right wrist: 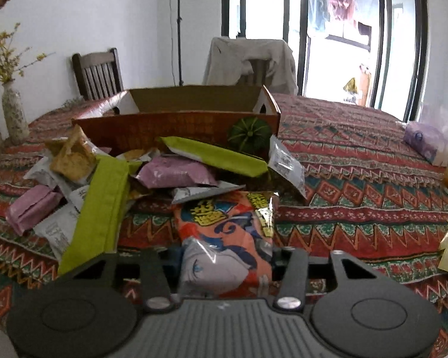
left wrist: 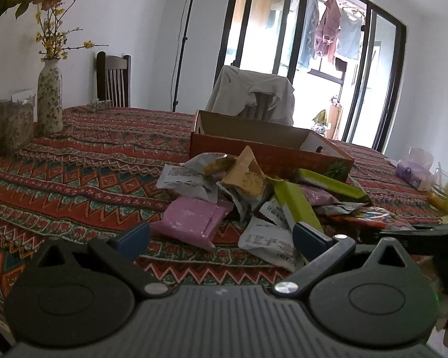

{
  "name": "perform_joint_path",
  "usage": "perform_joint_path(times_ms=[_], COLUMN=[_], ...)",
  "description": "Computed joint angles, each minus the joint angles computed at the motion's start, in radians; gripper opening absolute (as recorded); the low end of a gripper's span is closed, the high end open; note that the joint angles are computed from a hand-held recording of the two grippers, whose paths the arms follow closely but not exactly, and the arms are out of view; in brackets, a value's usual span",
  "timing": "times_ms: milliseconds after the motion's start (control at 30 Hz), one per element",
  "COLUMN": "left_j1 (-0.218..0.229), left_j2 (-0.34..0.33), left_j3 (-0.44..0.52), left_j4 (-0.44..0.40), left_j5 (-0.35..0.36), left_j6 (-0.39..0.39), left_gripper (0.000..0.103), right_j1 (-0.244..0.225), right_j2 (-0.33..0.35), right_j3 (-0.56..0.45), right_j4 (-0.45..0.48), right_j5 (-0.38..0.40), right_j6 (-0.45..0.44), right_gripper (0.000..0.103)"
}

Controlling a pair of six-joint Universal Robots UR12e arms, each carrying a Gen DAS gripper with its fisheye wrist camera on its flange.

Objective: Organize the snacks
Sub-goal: 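Grasp the colourful chip bag with the right gripper while the left gripper grasps the pink packet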

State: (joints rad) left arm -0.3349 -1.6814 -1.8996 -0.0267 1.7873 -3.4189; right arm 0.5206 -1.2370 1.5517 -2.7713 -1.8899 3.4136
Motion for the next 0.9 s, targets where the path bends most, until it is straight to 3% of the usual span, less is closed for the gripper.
perform_joint_path(times_ms=[367, 600, 767, 900], left_j1=[0.014, 0.023, 0.029, 0.040], left_j2=[-0.026, -0.063, -0.100, -0.120], left_j3=[0.040, 0.107, 0.152, 0.174], left_j4=[-0.078, -0.185, -0.250, -0.293], left_j5=[0.009, 0.054, 0.073, 0.042], left_j6=[-0.014, -0.012, 0.035, 0.034], left_gripper=[0.103, 0.103, 0.103, 0.086], right_j1=[0.003, -0.013, -0.021, -0.025], right_j2=[-0.013, 0.001, 0.009, 0.015], right_j3=[0.069, 0.057, 0.051, 0.048], right_j4=[-0.265, -0.321, -0.322, -0.311], right_j5=[-0.052, -0.044, -0.012, 0.008], right_j6=[-0.036, -0.029, -0.026, -0.020], right_gripper=[0.047, 0.047, 0.047, 0.047])
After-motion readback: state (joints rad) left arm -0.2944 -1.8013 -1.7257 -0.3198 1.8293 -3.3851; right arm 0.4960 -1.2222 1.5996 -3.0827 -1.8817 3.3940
